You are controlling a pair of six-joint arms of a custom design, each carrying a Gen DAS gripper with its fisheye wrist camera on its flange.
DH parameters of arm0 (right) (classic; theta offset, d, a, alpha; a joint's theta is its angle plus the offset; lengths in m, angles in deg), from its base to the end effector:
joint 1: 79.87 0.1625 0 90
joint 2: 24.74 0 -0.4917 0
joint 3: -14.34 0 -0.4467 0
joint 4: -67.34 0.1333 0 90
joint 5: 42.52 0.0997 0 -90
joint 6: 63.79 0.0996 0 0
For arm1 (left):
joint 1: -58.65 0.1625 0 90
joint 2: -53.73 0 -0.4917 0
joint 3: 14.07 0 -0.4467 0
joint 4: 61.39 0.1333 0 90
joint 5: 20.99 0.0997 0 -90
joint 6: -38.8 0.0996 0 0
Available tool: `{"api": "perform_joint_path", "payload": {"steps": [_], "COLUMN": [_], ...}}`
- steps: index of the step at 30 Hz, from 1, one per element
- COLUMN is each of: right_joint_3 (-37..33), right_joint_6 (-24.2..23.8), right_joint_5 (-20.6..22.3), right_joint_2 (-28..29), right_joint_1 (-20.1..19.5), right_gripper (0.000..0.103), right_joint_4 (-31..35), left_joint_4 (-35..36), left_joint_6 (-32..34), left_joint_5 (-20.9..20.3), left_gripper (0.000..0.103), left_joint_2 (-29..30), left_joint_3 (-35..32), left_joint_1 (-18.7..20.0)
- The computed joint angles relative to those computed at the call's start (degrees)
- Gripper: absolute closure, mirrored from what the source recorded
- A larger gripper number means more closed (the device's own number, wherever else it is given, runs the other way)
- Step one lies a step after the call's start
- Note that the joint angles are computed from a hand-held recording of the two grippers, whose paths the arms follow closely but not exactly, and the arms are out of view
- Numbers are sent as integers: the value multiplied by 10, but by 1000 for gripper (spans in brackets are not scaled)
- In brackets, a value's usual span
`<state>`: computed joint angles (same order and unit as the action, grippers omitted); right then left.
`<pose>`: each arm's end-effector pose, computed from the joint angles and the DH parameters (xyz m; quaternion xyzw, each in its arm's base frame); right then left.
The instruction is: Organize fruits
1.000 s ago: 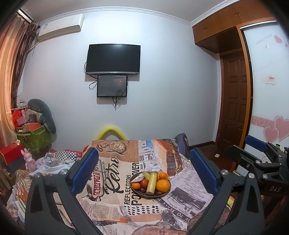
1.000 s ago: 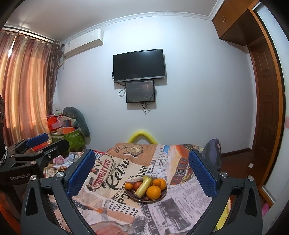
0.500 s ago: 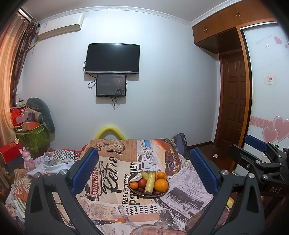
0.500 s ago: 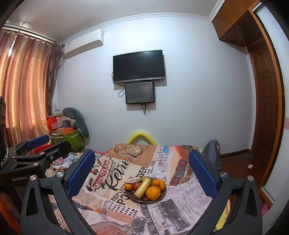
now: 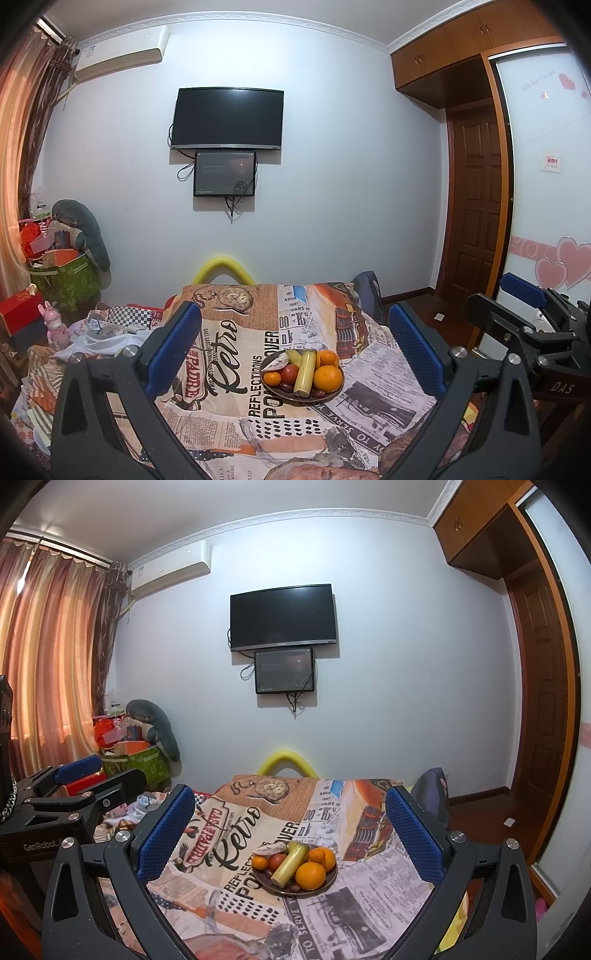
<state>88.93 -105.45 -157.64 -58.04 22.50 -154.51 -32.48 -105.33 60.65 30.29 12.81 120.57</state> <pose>0.2680 -0.7969 0.2383 0.1743 -0.6821 0.6323 0.3234 -0.3059 -0.8874 0.1943 0.4329 0.7598 -0.4754 0.0964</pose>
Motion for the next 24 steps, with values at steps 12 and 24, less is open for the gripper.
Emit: {"api": "perform_joint_path", "payload": {"steps": [12,24], "right_joint_3": [-4,-6], "right_joint_6": [-6,1], "right_joint_5": [-5,-9], "right_joint_2": [2,3], "right_joint_1": [1,-1], "right_gripper": [0,0], "right_joint_4": [0,5], "left_joint_4": [23,33], "left_joint_6": [-4,-2], "left_joint_5": [3,3], "left_gripper": [0,0], "left_joint_2": [10,18], "left_joint_3": [-24,-37], "left_joint_1": [1,1]}}
